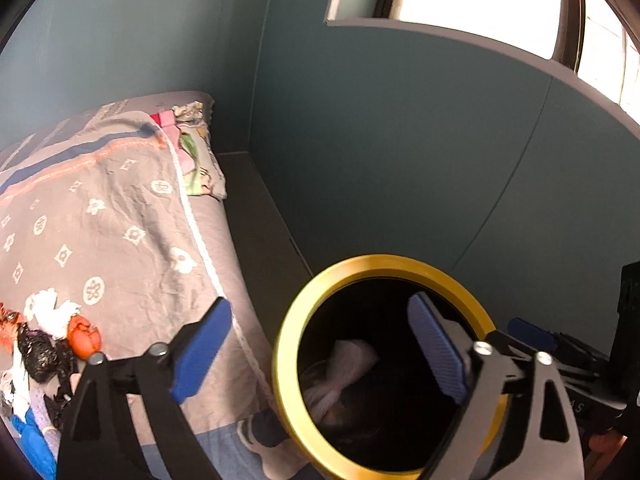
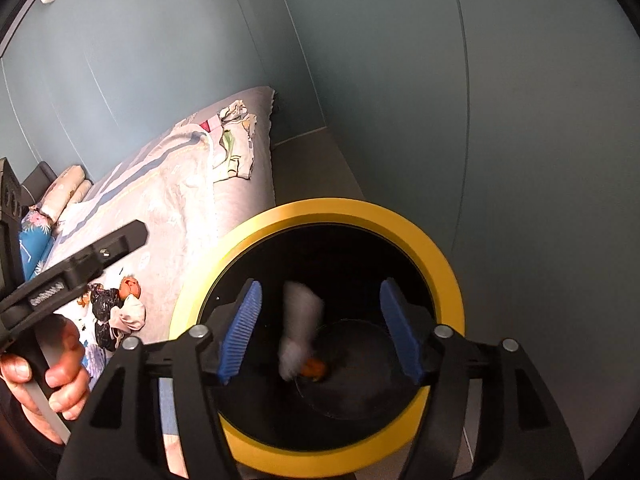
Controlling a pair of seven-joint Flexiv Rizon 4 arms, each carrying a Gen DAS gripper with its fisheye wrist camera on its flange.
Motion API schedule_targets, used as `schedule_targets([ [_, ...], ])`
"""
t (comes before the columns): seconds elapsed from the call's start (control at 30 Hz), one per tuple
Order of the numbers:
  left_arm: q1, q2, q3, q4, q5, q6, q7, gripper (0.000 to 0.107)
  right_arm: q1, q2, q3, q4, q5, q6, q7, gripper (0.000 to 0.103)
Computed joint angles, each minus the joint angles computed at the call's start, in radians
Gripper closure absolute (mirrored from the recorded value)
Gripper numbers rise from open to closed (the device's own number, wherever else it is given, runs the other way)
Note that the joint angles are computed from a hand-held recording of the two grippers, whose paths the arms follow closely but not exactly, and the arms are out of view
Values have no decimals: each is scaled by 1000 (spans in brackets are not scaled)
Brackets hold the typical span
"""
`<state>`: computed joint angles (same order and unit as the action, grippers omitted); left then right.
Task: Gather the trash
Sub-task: 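Carry both items to the yellow-rimmed bin and open both tools to drop them, then move both tools back to the bed toward the remaining trash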
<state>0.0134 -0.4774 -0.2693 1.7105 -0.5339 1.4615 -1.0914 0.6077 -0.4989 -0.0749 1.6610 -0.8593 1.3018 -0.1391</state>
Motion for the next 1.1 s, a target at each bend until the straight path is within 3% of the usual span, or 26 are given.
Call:
schedule_targets([
  [0.27, 81, 98, -47, 120, -56, 82, 33, 12, 26, 11, 5, -18, -16, -18, 7, 32],
  [0.63, 298, 256, -245, 288, -274, 229, 174, 12, 81, -18, 32, -140, -71, -44, -31, 24],
  [0.73, 291, 286, -204, 310, -288, 245, 182, 12, 103, -35, 40, -181, -61, -53, -65, 24],
  [0.97, 374, 336, -253, 354, -443, 300, 305, 12, 149, -103, 65, -306, 9, -77, -189, 23],
  [1.03, 363, 338, -209, 357, -421, 303, 287, 12, 167, -129, 71, -349, 35, -84, -236, 23],
  [1.1, 387, 340, -209, 365, -405, 309, 275, 12, 185, -160, 79, -402, 66, -97, -285, 23],
])
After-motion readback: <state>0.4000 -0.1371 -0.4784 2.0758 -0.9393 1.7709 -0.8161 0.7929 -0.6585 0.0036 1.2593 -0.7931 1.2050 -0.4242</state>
